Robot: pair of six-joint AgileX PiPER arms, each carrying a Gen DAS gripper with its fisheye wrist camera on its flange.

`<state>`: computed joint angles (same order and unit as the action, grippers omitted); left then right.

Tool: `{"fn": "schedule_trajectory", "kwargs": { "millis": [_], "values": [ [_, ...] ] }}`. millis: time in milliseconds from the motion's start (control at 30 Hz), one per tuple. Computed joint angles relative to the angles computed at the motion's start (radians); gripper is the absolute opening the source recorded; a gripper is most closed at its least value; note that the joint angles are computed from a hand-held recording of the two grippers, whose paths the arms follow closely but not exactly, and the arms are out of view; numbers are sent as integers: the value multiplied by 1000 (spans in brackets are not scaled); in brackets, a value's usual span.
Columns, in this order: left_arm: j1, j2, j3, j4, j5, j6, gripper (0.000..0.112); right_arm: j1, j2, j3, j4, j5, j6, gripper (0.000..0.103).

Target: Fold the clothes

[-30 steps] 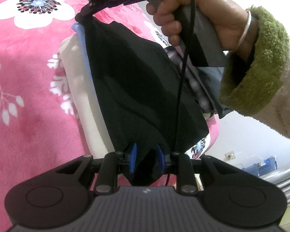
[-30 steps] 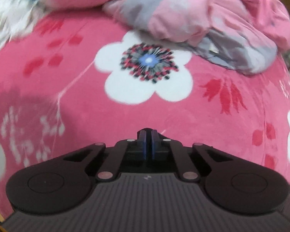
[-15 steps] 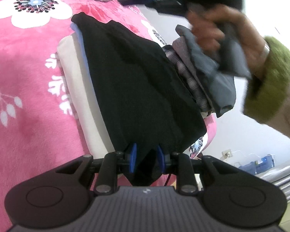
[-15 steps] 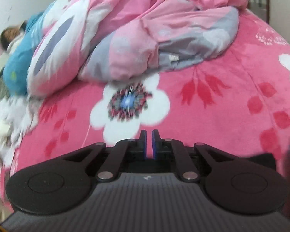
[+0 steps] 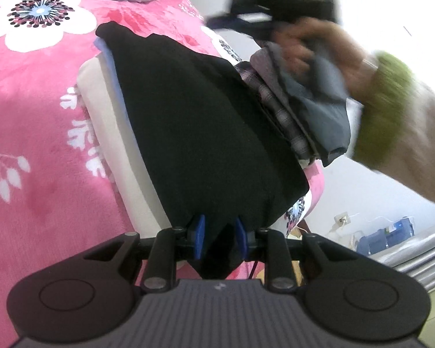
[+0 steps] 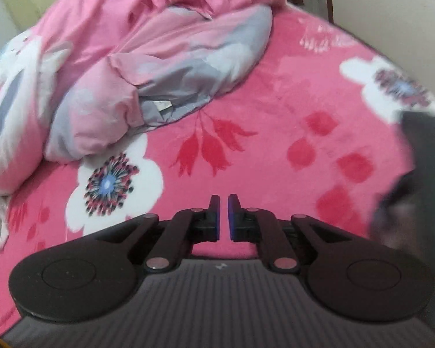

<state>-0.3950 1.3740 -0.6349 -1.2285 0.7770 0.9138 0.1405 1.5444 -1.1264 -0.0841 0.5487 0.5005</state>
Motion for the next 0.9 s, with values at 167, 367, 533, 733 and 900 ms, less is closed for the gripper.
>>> {"fn": "schedule_trajectory", "kwargs": {
  "millis": [167,367,533,733,900],
  "values": [
    [13,9,-3,-5,19,30,25,63,-80,83,-121,232,36,6],
    [1,-2,-6,23,9,34,25,162,97,39,-538,236,411,1],
    [-13,-10,-1,23,-11,28,25,255,-86,115,-594,294,426,1],
    [-44,-36,7,41,-52,-15,25,259,-417,309,-277,305,122,2],
    [-108,-64,-10,137,-116,-144,24,299,-589,503,-303,430,142,2]
  ]
}}
